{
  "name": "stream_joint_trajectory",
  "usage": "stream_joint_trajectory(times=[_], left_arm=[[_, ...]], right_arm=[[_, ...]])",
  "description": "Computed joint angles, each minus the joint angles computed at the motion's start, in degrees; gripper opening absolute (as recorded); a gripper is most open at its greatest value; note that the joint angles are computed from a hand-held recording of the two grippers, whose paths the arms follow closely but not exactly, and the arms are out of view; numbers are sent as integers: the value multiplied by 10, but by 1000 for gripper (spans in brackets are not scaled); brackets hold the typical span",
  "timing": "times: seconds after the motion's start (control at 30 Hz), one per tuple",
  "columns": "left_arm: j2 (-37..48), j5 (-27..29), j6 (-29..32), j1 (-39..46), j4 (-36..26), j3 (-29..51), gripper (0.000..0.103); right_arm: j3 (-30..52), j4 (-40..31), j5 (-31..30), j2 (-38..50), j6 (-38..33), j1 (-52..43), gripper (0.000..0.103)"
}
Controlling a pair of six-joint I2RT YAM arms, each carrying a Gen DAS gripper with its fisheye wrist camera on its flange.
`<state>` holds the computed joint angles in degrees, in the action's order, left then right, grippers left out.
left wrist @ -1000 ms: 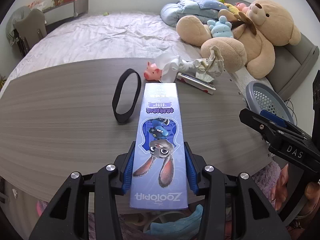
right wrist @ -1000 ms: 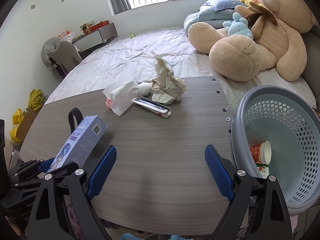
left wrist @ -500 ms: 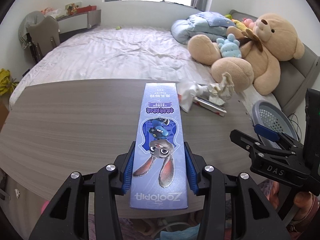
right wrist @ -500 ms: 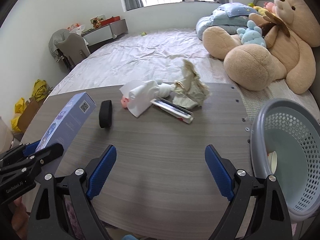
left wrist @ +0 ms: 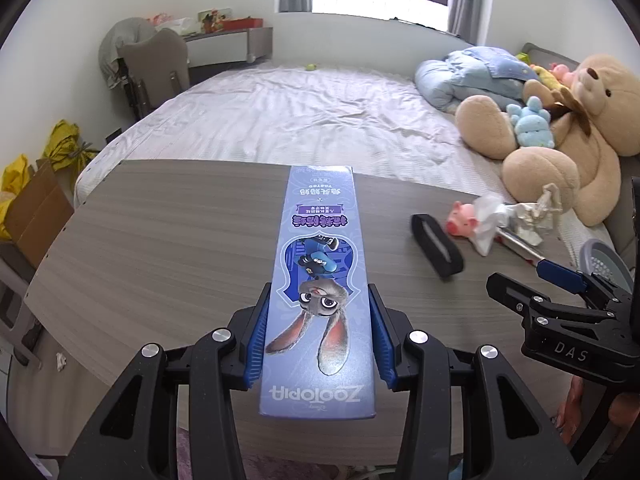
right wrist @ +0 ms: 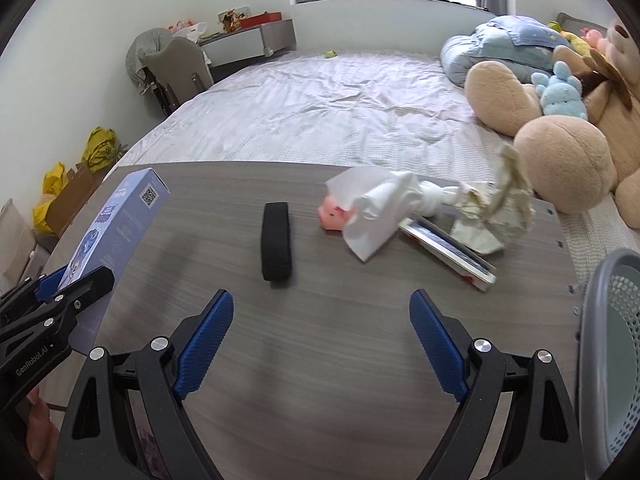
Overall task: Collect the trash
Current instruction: 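Lift the blue box with the left tool while the right tool approaches the black strap, then close the right tool on the black elastic strap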
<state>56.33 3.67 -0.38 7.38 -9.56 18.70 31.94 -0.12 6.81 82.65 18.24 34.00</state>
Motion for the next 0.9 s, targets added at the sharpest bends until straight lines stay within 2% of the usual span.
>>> stream_joint_trajectory(times=[0.3,0.37,0.5,0.6,0.7,0.77,0.8,0.9], left_arm=[[56,-28,22,42,67,-3,43],[69,-26,25,49,78,-1,43],[97,-15,27,66,90,9,43],[100,-17,30,68,96,8,43],[105,-7,30,74,96,12,43],[106,-7,29,73,97,12,43],[107,-4,31,76,95,13,43],[102,-7,28,71,88,13,43]], right_arm=[[97,-6,38,131,11,41,84],[118,-14,44,154,15,46,73],[149,-22,41,194,15,46,64],[163,-25,41,210,14,46,54],[170,-21,53,219,11,47,40],[165,-16,51,215,12,47,22],[163,-14,46,212,12,46,18],[142,6,45,193,12,48,18]])
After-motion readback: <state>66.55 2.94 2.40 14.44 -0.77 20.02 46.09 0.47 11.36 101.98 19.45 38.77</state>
